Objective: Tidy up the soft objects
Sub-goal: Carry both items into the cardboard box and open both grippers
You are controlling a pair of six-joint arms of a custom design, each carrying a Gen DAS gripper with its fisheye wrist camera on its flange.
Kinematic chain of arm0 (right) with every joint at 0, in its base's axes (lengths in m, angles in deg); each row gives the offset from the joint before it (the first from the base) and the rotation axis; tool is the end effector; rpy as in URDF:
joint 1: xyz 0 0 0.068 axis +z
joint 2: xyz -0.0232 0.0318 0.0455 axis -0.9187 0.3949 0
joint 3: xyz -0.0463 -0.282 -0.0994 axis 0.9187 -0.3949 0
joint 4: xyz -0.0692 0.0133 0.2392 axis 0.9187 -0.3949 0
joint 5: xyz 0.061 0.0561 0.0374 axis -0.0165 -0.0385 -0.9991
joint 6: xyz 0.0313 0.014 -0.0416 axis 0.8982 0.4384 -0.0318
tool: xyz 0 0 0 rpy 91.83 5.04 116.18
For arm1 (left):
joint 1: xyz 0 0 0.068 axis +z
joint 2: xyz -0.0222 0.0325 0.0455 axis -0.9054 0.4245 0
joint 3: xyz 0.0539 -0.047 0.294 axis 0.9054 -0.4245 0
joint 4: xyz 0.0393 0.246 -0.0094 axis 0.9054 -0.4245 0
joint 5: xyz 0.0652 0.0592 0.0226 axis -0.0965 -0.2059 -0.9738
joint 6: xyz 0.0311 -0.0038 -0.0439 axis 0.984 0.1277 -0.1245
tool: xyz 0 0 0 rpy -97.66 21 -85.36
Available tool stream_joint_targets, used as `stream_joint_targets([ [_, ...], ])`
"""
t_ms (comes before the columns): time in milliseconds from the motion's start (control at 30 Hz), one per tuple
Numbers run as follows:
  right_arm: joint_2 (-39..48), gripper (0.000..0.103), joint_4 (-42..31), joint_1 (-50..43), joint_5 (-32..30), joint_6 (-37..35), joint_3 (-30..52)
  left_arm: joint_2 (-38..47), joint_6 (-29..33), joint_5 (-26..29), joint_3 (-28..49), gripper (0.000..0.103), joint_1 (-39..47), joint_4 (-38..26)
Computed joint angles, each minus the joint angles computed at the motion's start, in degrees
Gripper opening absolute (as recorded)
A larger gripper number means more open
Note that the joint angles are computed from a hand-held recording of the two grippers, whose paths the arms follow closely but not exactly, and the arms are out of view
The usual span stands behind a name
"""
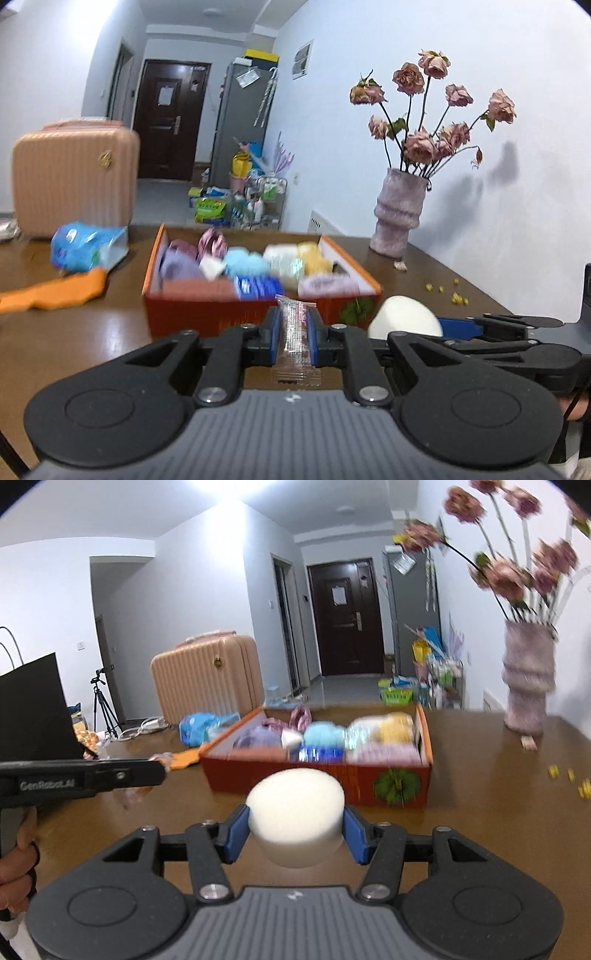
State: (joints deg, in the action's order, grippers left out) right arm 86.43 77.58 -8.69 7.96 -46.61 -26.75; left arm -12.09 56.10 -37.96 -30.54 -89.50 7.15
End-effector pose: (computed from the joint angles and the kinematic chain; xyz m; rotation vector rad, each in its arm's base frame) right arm 0.1318 0.1608 0.2439 0.1170 1.9889 0.1386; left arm 0.2328 -0.1192 0.2676 0.6119 1.9326 -0.6208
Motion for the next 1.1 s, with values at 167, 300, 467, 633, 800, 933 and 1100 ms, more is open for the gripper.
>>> stream_joint_targets([
  [167,6.41,0.054,10.98,-17.27,-14.86,-13.41,3.73,14.79,0.98,-1.96,13.14,0.016,-1.29,0.25],
  [300,14.72,0.054,15.76,-26.64,-23.48,-18.44,8.79,24.91,0.45,-1.33,23.01,0.016,-1.27,-1.89],
  [467,24.39,0.054,18.49,-32.84,-29.60,-20.45,13.79,34.47,1.73,-1.07,33.02,0.016,-0.96,-6.16],
  [633,29.00,0.059,21.47,-36.67,-34.38,-18.25,13.99,39.89,1.57,-0.64,38.45,0.019,-0.68,-10.47],
  [800,28.98,0.073,24.39,-38.34,-36.72,-15.57,12.00,41.18,0.83,-0.44,39.54,0.043,0.07,-11.28],
  [933,27.60,0.075,25.23,-38.54,-37.17,-15.15,11.05,40.09,0.78,-0.48,38.98,0.045,-0.06,-10.97],
  [1100,24.73,0.076,21.58,-37.57,-34.63,-15.34,11.56,37.12,0.74,-1.25,37.18,0.048,-0.46,-11.12],
])
